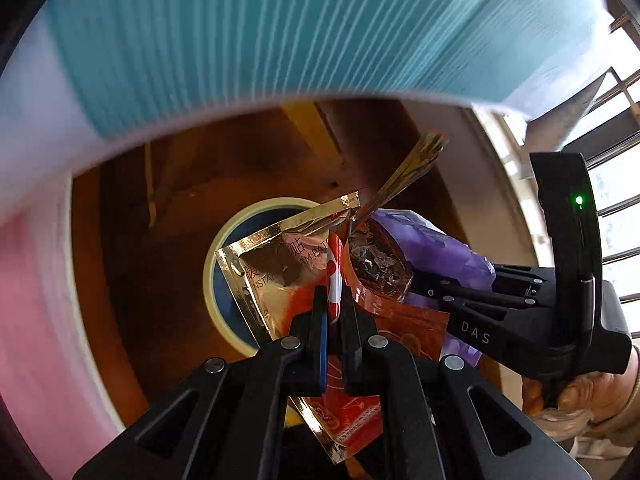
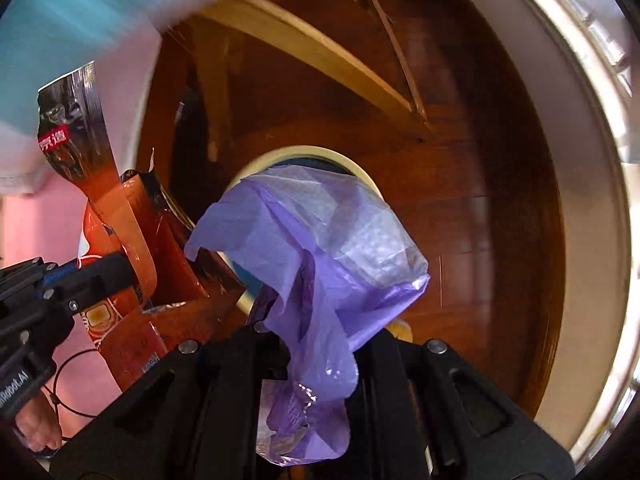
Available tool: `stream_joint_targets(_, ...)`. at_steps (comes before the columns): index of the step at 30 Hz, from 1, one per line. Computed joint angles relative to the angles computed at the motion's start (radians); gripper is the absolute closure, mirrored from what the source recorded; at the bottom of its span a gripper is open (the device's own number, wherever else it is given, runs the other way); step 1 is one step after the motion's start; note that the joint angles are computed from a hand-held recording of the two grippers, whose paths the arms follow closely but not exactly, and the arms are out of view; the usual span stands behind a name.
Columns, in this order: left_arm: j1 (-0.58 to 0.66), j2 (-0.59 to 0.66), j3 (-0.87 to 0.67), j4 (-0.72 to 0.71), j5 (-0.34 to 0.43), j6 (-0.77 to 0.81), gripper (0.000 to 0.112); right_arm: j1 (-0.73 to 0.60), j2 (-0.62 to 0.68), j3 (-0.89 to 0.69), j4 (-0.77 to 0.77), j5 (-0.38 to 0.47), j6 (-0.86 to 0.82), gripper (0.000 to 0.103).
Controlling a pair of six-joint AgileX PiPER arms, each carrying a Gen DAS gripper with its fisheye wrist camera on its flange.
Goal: Collect trash
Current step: 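Carry the pouch and purple bag over the bin and open both tools, then raise both tools from the bin back toward the table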
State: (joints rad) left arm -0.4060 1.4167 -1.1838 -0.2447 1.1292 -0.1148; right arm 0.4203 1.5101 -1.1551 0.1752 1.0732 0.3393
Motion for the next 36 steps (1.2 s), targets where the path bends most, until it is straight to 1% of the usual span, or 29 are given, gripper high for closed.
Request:
stream_joint_targets(2,0.002,0.041,0.093,-0.022,-0.129,0.052,0.108,-0.023,0.046,0.068,0.020,-0.105,-0.058,0.097)
stream_joint_targets(4,0.004,0.075,0.157,-0.050,-0.225,0.106,0.108,-0.021,0.087,0.121,0.030,-0.191,-0.092,0.097)
stream_joint_targets(6,0.013,0.121,0.200,-0.083,-0.310,0.171,0.106,-0.019,0.114,0.166,0.041,-0.259,-0.126,0.097)
stream_joint_targets(7,0.020,0.142,0.223,-0.103,-0.349,0.207,0.103,-0.013,0.126,0.177,0.044,-0.282,-0.136,0.097)
stream_joint_targets(8,0.014,0.169,0.228,-0.114,-0.377,0.221,0.095,-0.021,0.143,0.172,0.059,-0.267,-0.155,0.097)
stream_joint_targets(9,0.018,0.188,0.242,-0.130,-0.402,0.250,0.090,-0.017,0.150,0.186,0.060,-0.281,-0.160,0.097)
stream_joint_targets(11,0.019,0.234,0.245,-0.145,-0.444,0.284,0.069,0.004,0.188,0.163,0.057,-0.302,-0.143,0.097)
stream_joint_targets(12,0.029,0.258,0.231,-0.147,-0.443,0.301,0.064,0.014,0.201,0.152,0.056,-0.305,-0.133,0.097)
stream_joint_targets(14,0.034,0.306,0.225,-0.131,-0.455,0.321,0.043,0.020,0.205,0.170,0.061,-0.325,-0.133,0.097)
stream_joint_targets(16,0.040,0.326,0.236,-0.134,-0.465,0.350,0.040,0.048,0.202,0.178,0.043,-0.330,-0.099,0.097)
stream_joint_targets(20,0.038,0.351,0.236,-0.096,-0.468,0.318,0.040,0.051,0.216,0.166,0.042,-0.335,-0.100,0.097)
stream_joint_targets(22,0.062,0.328,0.265,-0.089,-0.477,0.314,0.039,0.034,0.222,0.176,0.051,-0.351,-0.124,0.097)
stream_joint_targets(24,0.081,0.308,0.281,-0.081,-0.484,0.293,0.037,0.031,0.228,0.170,0.057,-0.354,-0.127,0.093)
stream_joint_targets(25,0.084,0.294,0.275,-0.066,-0.469,0.262,0.037,0.017,0.242,0.170,0.061,-0.367,-0.145,0.091)
stream_joint_targets(26,0.087,0.273,0.286,-0.058,-0.462,0.245,0.037,0.020,0.242,0.155,0.053,-0.353,-0.133,0.085)
stream_joint_targets(27,0.093,0.256,0.290,-0.052,-0.451,0.228,0.037,0.023,0.238,0.150,0.044,-0.343,-0.120,0.070)
stream_joint_targets(28,0.094,0.237,0.294,-0.038,-0.441,0.206,0.037,0.025,0.237,0.141,0.031,-0.329,-0.103,0.059)
stream_joint_targets(29,0.086,0.222,0.290,-0.022,-0.429,0.178,0.037,0.028,0.236,0.131,0.021,-0.315,-0.086,0.043)
stream_joint_targets(30,0.083,0.198,0.295,-0.008,-0.415,0.156,0.037,0.029,0.230,0.119,0.017,-0.298,-0.073,0.041)
stream_joint_targets(31,0.080,0.168,0.302,0.004,-0.395,0.138,0.037,0.031,0.221,0.111,0.010,-0.284,-0.055,0.041)
stream_joint_targets(33,0.084,0.110,0.291,0.026,-0.337,0.112,0.037,0.035,0.203,0.093,-0.001,-0.254,-0.027,0.041)
stream_joint_targets(36,0.079,0.049,0.248,0.058,-0.248,0.068,0.037,0.038,0.161,0.052,-0.011,-0.176,0.005,0.040)
